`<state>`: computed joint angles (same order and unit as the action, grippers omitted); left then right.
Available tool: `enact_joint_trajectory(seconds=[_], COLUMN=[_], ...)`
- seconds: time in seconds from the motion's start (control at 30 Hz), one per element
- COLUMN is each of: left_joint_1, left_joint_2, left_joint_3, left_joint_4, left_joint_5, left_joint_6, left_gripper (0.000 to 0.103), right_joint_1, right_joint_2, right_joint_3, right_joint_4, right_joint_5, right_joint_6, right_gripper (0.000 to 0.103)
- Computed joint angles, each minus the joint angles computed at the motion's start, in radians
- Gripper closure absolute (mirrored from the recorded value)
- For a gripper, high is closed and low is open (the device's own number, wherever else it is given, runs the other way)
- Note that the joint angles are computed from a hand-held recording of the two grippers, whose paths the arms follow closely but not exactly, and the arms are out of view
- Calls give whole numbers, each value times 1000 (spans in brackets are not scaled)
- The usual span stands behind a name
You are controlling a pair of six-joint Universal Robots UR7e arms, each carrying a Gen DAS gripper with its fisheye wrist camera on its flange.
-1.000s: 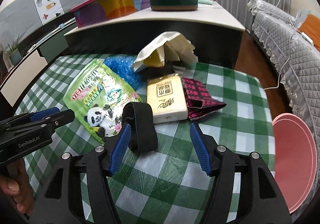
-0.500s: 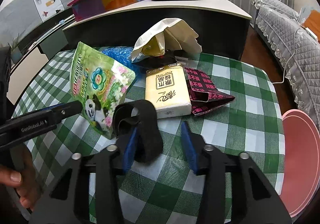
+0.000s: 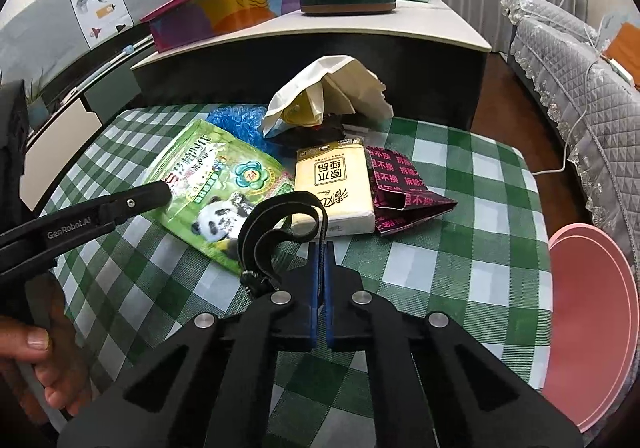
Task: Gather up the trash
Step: 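Grasp the black strap with the right tool while the left tool grasps the green packet, then carry the green packet with the left tool and drop it into the pink bin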
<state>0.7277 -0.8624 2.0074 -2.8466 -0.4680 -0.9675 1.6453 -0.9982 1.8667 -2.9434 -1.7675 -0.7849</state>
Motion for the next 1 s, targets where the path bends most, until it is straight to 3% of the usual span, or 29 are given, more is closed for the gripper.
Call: enact_joint_trajectory(seconds=[0.07,0.37,0.8,1.0], left_joint_1=[-12,-83,-175,-203], left_joint_2=[1,19,40,52], left_joint_3=[-1,-9,-26,-48], left_joint_4=[4,-23,62,168], left_joint_5=[13,84,169,182], left_joint_6=[12,114,138,106], left_gripper=[89,100,101,101], right_joint_1=[-1,-5,-28,-44], right_joint_2=[-9,-61,-167,-215], right_joint_3=[7,39,97,99], right_joint_4=[-7,-50,-108,-128], right_joint_5=[3,22,56,88], right_joint_6=[-3,-6,-9,2], right_gripper=[101,101,101,101])
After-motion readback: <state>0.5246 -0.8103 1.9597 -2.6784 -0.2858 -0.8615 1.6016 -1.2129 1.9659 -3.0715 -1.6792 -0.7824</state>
